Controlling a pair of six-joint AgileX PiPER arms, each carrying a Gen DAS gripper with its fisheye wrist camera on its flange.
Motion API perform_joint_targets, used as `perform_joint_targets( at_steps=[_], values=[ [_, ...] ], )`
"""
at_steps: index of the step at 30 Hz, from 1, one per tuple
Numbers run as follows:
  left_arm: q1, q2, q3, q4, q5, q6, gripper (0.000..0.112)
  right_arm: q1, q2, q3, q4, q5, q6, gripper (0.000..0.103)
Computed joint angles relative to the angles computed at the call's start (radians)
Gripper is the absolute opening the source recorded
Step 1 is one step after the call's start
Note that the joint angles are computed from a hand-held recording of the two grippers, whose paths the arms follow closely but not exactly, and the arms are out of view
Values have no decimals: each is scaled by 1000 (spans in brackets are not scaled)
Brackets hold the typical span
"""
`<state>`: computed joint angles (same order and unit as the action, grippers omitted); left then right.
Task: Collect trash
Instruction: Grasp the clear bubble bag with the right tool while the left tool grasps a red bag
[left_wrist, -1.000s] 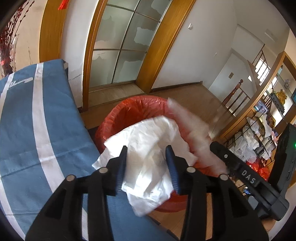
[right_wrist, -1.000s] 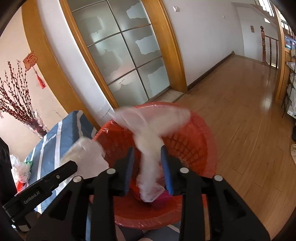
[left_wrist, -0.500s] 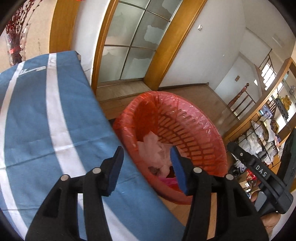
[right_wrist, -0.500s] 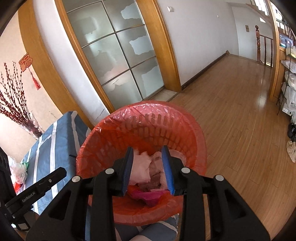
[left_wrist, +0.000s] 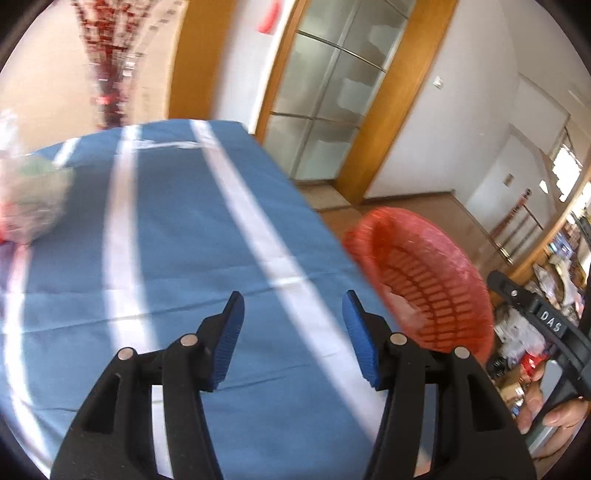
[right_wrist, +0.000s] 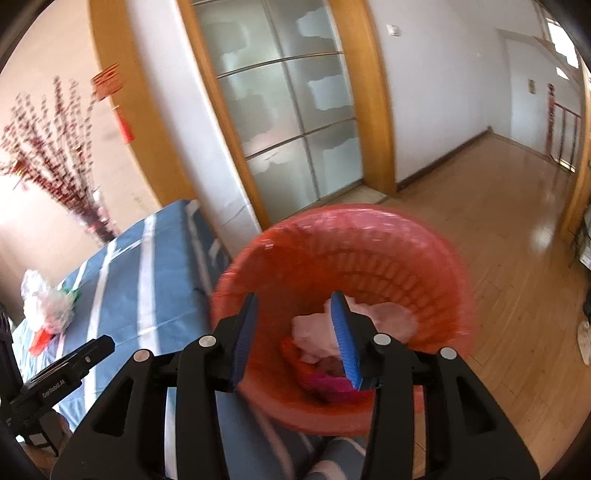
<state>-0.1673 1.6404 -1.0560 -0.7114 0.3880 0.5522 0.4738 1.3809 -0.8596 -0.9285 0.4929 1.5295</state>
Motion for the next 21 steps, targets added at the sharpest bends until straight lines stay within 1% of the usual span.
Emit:
perform_joint_targets(
  at_steps=[2, 5, 9, 13, 17, 19, 21],
  values=[
    [45, -27, 25, 2, -3, 23, 56, 41, 32, -38, 8, 3, -13, 42],
    [154, -84, 87, -33, -7, 104, 57, 91, 80, -102, 39, -1, -56, 42],
    [296, -134, 145, -79, -2, 207, 57, 172, 180, -231, 101, -4, -150, 42],
    [454, -166, 170, -108, 14, 295, 57, 242, 289, -382, 201, -19, -280, 42],
    [611, -163, 163, -155, 35, 383, 60, 311, 421, -573, 322, -10, -435, 42],
    [690, -135, 132, -162, 49, 395, 60, 337, 490, -679, 399, 6, -521, 42],
    [744, -111, 104, -157, 52, 393, 60, 358, 566, -798, 478, 29, -606, 42]
  ],
)
